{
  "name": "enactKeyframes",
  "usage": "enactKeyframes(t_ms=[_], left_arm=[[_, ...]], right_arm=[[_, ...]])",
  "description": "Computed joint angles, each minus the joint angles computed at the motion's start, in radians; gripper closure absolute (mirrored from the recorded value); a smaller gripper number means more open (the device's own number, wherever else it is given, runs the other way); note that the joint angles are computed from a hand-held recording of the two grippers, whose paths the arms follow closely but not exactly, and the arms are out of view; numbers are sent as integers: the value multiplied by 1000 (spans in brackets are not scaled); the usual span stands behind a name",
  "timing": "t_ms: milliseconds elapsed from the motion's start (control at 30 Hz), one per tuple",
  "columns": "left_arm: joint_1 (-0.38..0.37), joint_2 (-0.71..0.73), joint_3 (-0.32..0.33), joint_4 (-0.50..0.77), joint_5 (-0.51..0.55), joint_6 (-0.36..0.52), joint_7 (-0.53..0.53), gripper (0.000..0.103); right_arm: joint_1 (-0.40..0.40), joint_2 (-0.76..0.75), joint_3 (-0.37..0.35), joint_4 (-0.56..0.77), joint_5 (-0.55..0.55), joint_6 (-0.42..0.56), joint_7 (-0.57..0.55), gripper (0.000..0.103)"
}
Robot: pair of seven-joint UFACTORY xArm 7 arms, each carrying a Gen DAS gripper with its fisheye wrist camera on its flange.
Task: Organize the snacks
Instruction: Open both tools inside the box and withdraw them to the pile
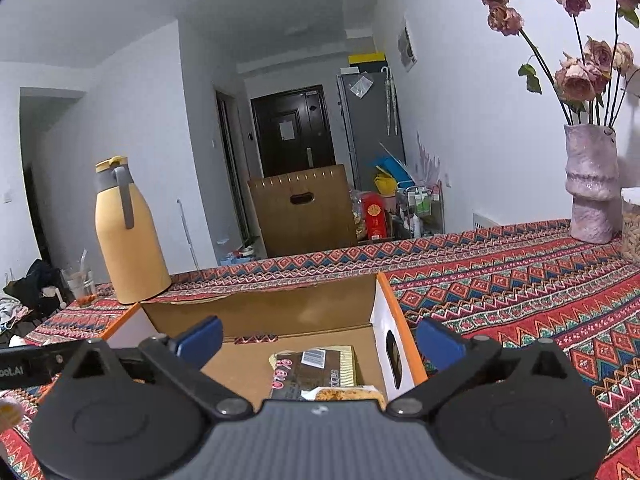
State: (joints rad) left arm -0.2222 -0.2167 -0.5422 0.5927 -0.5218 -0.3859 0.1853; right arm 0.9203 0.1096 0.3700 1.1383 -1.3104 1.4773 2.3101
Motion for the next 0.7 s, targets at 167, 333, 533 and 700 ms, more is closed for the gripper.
enactKeyframes(t_ms=[167, 333, 533, 700], left_arm=[[1, -64, 1, -23, 25, 27, -32, 0], [-5, -135, 19, -66, 98, 44, -101, 0], [-70, -213, 96, -138, 204, 58, -181, 0], [-121, -276, 165, -203, 294, 81, -228, 0]], right_arm=[[24, 6, 11, 30, -9, 62, -24, 0], [54, 9, 22, 51, 0, 112, -51, 0], [93, 28, 33, 80, 31, 149, -75, 0], [133, 46, 37, 98, 59, 172, -87, 0]])
